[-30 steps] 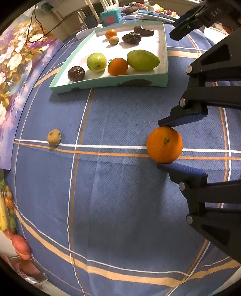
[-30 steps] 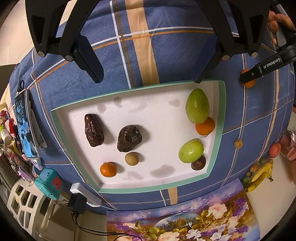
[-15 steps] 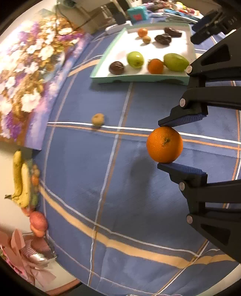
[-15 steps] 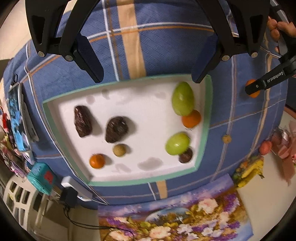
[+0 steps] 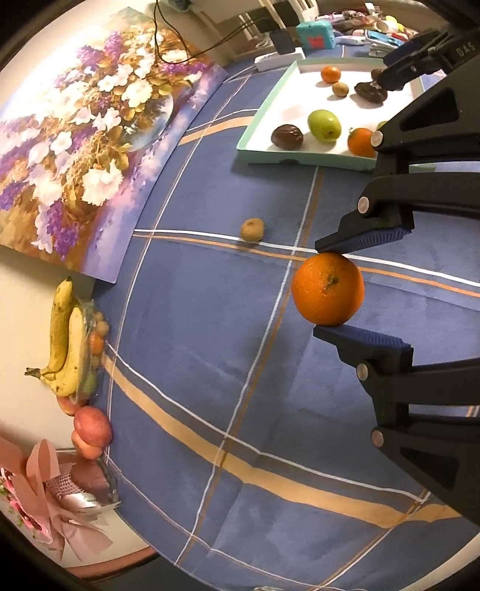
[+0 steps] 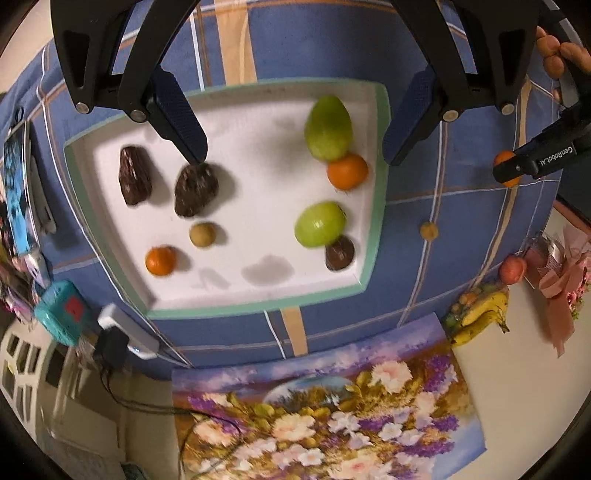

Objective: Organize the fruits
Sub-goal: 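Close the left tool on the orange and lift it, then grasp the small brown round fruit with the right tool while the left tool holds the orange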

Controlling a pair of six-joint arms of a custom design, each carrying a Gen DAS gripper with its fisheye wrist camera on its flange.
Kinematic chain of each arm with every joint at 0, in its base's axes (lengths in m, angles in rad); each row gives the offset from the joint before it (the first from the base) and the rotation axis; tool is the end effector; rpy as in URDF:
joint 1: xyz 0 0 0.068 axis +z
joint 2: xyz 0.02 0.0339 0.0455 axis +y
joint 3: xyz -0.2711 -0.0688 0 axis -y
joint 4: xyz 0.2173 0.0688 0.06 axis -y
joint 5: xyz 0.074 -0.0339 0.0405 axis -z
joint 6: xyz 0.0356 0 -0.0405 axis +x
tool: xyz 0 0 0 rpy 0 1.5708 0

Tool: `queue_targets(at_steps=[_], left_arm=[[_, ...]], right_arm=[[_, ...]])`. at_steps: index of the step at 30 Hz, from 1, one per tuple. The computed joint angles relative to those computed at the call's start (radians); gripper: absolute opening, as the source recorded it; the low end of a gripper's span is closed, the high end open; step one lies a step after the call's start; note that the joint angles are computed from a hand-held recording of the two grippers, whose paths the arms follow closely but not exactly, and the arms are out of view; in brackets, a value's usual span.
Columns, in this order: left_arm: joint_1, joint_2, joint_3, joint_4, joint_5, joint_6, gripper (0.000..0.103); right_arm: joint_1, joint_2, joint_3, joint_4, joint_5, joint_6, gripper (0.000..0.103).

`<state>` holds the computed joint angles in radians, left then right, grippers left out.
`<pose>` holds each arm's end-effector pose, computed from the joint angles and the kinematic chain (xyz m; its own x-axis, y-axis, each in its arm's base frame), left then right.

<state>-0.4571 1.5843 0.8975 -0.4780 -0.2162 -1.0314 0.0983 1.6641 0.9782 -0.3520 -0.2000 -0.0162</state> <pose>0.2481 -0.1135 0.1933 -0.7281 -0.5758 -0.3719 -0.5250 0.8173 -0.2376 0.3046 0.0371 0.1984 -0.8539 -0.1002 -0.5107 -0.2105 0.9639 0.1629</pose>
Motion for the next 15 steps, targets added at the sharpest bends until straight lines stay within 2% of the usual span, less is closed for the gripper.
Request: queue_targets(at_steps=[8, 15], left_arm=[[0.095, -0.010, -0.025, 0.060, 0.048, 0.043, 0.041], [0.195, -0.016, -0.073, 0.138, 0.133, 0.084, 0.041]], right_arm=[[0.055, 0.040, 0.047, 0.053, 0.024, 0.002, 0.093], [0.131, 0.092, 0.134, 0.029, 0.037, -0.015, 0.073]])
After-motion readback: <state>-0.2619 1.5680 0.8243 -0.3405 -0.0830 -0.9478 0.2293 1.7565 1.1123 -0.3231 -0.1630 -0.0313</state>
